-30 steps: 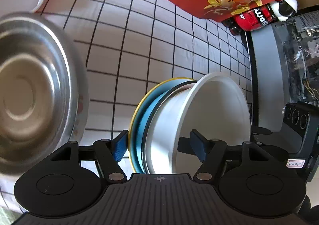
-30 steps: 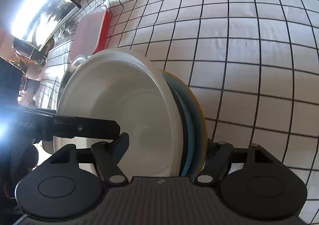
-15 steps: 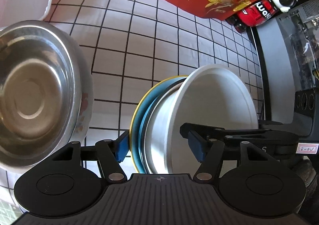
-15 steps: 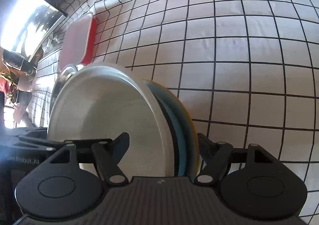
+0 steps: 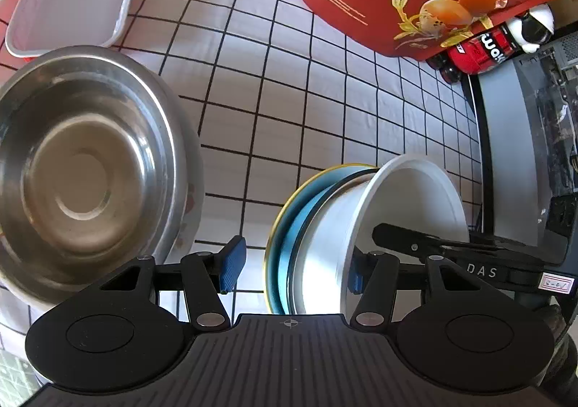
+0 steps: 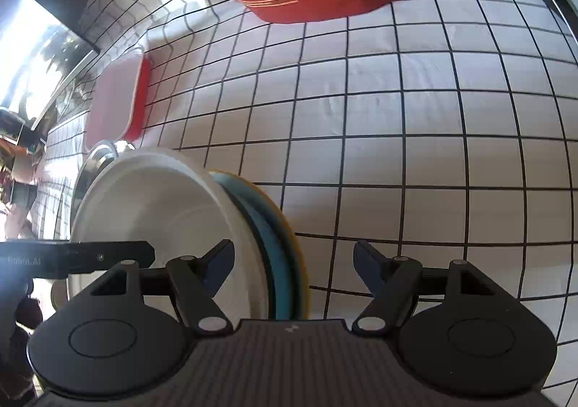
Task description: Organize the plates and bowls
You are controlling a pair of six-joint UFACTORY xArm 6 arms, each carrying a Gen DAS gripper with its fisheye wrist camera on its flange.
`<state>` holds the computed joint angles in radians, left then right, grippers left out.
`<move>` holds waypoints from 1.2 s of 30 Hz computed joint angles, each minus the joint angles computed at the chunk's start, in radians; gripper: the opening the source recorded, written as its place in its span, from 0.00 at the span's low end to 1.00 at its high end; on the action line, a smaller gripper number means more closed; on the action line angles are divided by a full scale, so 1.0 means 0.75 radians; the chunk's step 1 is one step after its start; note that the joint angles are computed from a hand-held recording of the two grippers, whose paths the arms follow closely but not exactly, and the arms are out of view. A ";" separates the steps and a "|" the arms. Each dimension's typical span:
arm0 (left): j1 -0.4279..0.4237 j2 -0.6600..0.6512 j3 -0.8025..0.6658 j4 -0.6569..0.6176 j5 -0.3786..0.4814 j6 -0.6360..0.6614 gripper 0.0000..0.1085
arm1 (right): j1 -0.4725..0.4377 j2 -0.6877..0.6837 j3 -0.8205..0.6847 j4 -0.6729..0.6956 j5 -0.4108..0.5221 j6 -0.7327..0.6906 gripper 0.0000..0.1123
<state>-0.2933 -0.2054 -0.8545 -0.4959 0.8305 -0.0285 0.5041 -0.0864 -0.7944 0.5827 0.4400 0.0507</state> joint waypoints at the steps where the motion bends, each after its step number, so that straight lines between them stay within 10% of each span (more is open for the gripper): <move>1: -0.002 0.000 -0.001 -0.002 0.005 0.005 0.54 | 0.002 -0.001 -0.001 0.000 0.002 -0.006 0.66; 36: -0.004 0.026 0.009 -0.090 0.082 0.155 0.68 | 0.066 0.046 -0.052 0.295 0.207 -0.225 0.65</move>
